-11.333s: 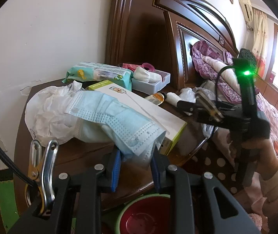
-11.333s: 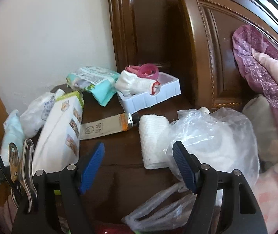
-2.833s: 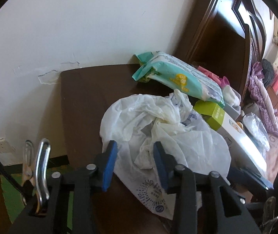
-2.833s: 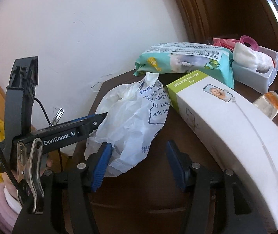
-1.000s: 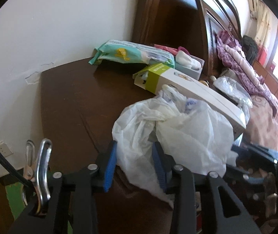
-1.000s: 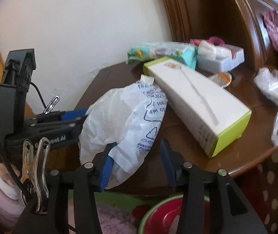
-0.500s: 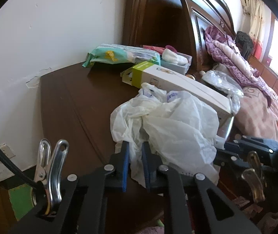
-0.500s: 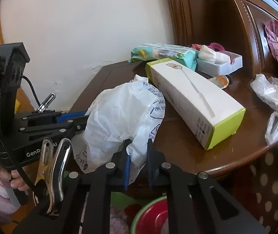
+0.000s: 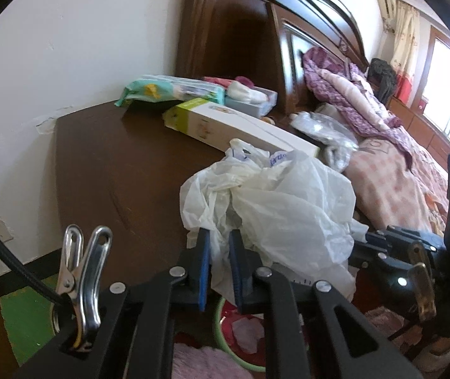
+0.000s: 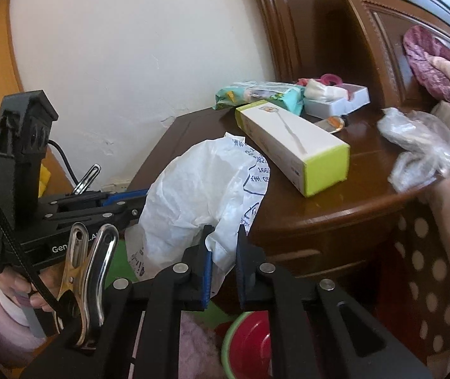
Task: Collect trash
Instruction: 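Carry the white plastic bag down over the red bucket with both grippers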
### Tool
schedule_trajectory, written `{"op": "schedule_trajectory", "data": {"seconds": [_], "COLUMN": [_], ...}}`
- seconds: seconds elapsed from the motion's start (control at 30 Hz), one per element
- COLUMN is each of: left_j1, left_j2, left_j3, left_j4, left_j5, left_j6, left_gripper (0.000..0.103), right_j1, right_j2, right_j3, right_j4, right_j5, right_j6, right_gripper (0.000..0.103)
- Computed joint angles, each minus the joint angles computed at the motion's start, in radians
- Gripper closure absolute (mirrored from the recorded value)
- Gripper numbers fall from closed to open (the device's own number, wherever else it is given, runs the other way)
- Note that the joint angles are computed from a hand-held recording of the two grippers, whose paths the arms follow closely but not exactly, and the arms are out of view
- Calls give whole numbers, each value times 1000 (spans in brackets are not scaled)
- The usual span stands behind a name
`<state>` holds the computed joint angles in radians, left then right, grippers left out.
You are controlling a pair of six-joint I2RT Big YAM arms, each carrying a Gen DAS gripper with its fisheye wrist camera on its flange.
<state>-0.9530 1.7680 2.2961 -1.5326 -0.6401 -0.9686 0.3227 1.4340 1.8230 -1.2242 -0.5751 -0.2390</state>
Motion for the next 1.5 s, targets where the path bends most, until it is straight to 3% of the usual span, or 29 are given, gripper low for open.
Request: {"op": "schedule_trajectory", "data": {"seconds": [0.47,0.67,0.97,1.5], "left_j1": [-107,-126,-128,-78], "left_j2": [118,172,234,270], "left_j3": [140,167,157,73], "left_j4": [-56,-62,-49,-6], "left_j5": [3,41,107,253], "left_j6": [-49,-46,-28,-9], "left_gripper": [90,90,90,90], "right_j1": [-126,-178,-231,-208], "right_j2": [-168,-218,-221,-159], "right_j3": [-182,-269,-343,-370], "right_j4": [-29,-16,-20,-39], "right_j5": [-42,-25,15,70], "right_j6": [-56,-50,-82,-50], "right_gripper": [90,90,90,90]}}
